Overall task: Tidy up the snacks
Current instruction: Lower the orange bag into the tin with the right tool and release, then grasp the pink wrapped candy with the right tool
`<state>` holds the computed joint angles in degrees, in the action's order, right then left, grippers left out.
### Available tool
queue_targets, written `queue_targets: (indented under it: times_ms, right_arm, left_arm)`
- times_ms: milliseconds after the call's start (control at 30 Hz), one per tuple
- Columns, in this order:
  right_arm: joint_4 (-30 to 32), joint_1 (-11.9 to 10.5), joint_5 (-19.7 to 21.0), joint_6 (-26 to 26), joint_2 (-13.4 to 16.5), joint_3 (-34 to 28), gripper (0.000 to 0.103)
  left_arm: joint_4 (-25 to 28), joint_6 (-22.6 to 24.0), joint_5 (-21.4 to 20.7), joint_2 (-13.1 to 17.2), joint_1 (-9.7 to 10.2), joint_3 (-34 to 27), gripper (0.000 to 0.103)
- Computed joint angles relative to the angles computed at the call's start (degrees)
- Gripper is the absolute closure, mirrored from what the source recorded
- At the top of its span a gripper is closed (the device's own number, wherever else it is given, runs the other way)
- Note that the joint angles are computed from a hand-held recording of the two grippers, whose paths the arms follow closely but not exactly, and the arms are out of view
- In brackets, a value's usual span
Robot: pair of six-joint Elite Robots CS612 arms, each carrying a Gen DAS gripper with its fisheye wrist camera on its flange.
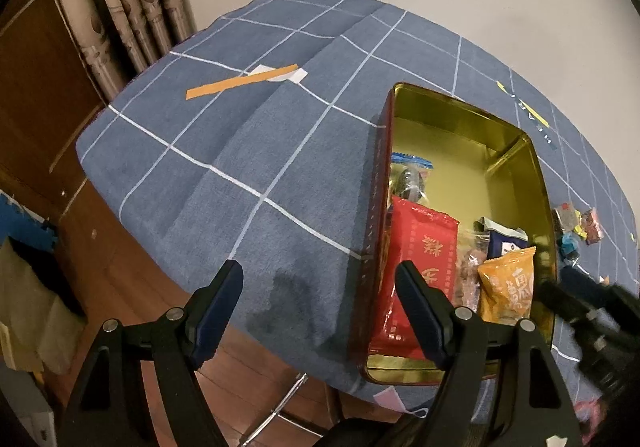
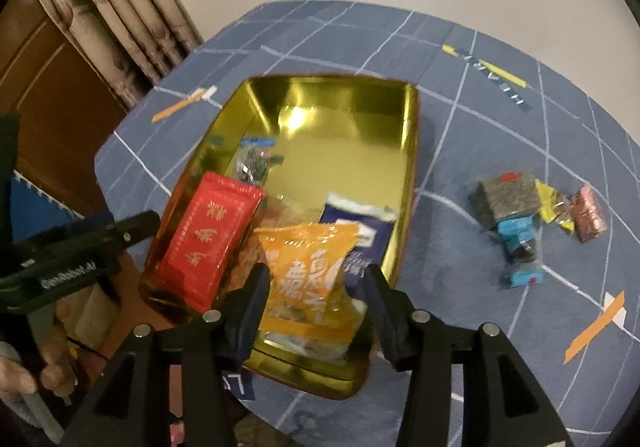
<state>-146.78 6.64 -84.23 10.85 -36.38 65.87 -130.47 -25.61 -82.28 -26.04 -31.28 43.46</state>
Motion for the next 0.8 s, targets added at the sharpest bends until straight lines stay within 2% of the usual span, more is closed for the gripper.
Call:
queue_targets:
  times_ms: [133, 367, 533, 800]
  right_arm:
    - [-3.57, -1.05, -2.13, -0.15, -1.6, 2.51, 0.053]
    - [-7.38, -4.56, -8.1, 2.21, -3.82, 7.15, 0.053]
    - [-9.24, -6.68, -11.28, 0.31, -4.47, 9.72, 0.053]
    - [-11.51, -9.24, -11.64, -3.28, -3.5, 10.56, 0.053]
  left_arm:
    - [-0.13, 0.68, 0.74, 0.06, -0.25, -0.11, 0.028]
    - [0.01, 2.43, 2.2, 0.26, -0.87, -0.59, 0.028]
    - [-1.02, 4.83, 1.87, 0.12, -1.55, -0.66, 0.028]
    - [2.28, 9.69, 0.43, 2.16, -3.49, -6.35, 0.028]
